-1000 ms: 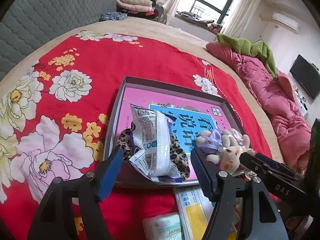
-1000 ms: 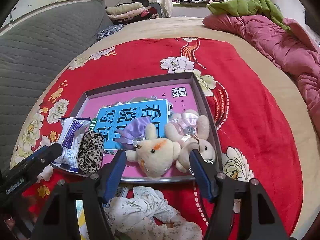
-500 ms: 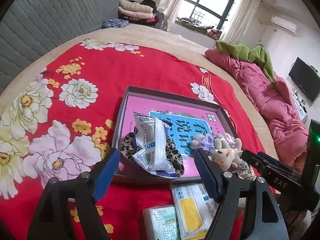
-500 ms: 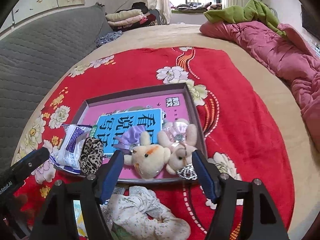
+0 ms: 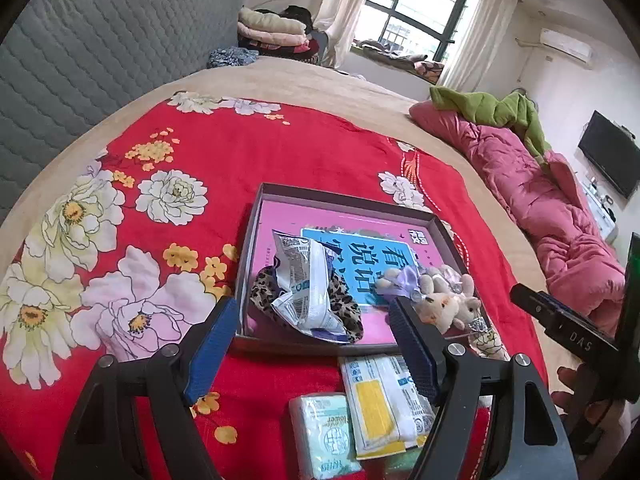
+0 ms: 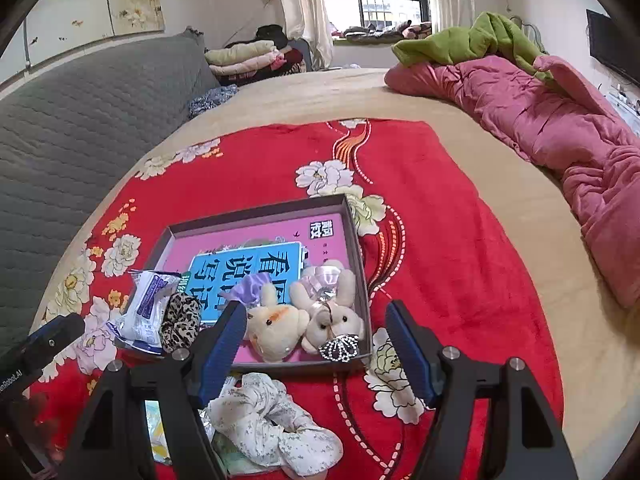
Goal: Organize soft objects
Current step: 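Raise both open tools up and away from the pink box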
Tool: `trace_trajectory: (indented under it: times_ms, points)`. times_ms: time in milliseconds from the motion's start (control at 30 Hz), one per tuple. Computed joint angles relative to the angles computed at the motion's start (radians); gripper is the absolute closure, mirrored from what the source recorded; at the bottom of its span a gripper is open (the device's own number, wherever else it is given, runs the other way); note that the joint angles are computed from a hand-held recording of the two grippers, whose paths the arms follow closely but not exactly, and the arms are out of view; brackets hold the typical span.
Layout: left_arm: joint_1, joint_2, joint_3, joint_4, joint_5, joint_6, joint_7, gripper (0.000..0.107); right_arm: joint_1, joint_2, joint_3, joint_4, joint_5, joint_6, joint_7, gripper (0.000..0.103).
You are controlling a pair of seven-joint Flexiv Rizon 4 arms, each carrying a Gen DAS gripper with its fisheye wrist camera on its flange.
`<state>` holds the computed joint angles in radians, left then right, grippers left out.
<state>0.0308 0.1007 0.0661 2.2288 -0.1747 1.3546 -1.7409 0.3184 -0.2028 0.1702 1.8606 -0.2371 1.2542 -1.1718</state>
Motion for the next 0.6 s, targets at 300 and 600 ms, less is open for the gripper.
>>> trace_trajectory:
  times_ms: [300, 600]
  points:
    - [0.016, 0.051, -0.013, -0.003, 0.083, -0.04, -0.055, 0.028, -0.02, 0.043, 0.026, 0.023, 0.064, 0.044, -0.077, 0.031]
    - [0.024, 0.093, -0.022, 0.003, 0.137, -0.079, -0.094, 0.028, -0.025, 0.083, 0.032, 0.054, 0.109, 0.06, -0.137, 0.031]
